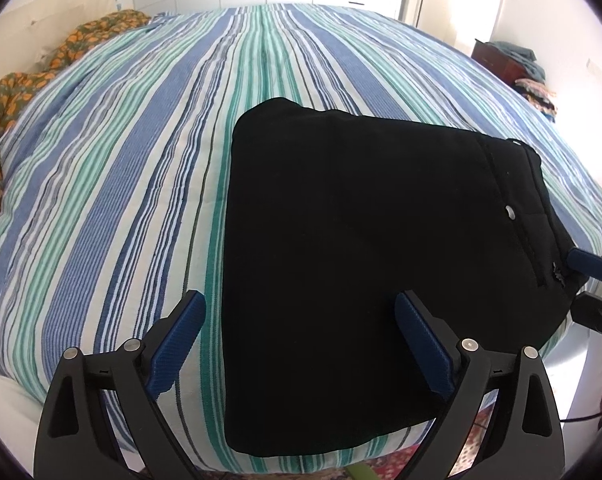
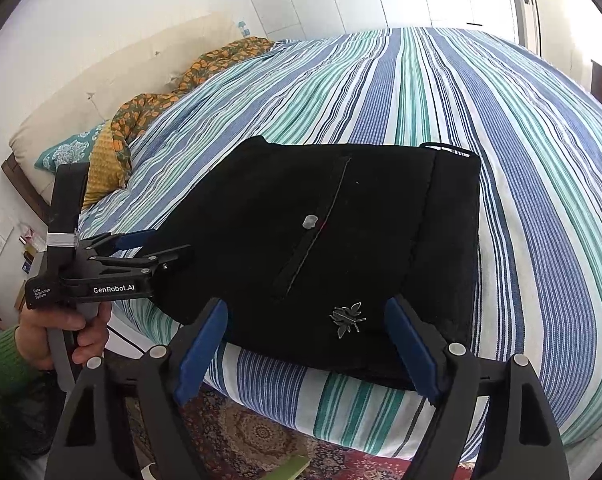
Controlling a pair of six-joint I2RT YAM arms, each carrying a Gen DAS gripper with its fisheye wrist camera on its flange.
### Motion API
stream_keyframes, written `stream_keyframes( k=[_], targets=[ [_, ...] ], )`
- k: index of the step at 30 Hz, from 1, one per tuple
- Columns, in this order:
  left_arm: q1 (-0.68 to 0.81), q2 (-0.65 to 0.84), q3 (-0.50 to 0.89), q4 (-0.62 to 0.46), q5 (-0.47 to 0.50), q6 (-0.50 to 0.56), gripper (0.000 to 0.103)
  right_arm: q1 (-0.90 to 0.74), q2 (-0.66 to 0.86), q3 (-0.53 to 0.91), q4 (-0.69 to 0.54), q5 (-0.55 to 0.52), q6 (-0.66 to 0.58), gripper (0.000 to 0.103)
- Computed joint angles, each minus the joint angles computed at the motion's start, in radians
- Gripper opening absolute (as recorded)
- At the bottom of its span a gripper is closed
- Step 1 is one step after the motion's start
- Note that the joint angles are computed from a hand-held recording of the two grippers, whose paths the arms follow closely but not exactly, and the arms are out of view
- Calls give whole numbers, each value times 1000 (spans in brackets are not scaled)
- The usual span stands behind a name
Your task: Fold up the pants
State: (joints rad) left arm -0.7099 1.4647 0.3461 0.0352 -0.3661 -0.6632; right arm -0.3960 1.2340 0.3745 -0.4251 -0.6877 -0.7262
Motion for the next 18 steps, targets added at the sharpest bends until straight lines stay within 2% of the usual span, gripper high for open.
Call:
stream_keyframes(
  k=[7, 18],
  targets=[
    [-15, 3, 7, -15, -24, 0, 96, -17, 8, 5, -14, -20, -8, 82],
    [-17, 3, 5, -15, -26, -3, 97, 21, -32, -22, 10, 6, 16, 86]
  ],
)
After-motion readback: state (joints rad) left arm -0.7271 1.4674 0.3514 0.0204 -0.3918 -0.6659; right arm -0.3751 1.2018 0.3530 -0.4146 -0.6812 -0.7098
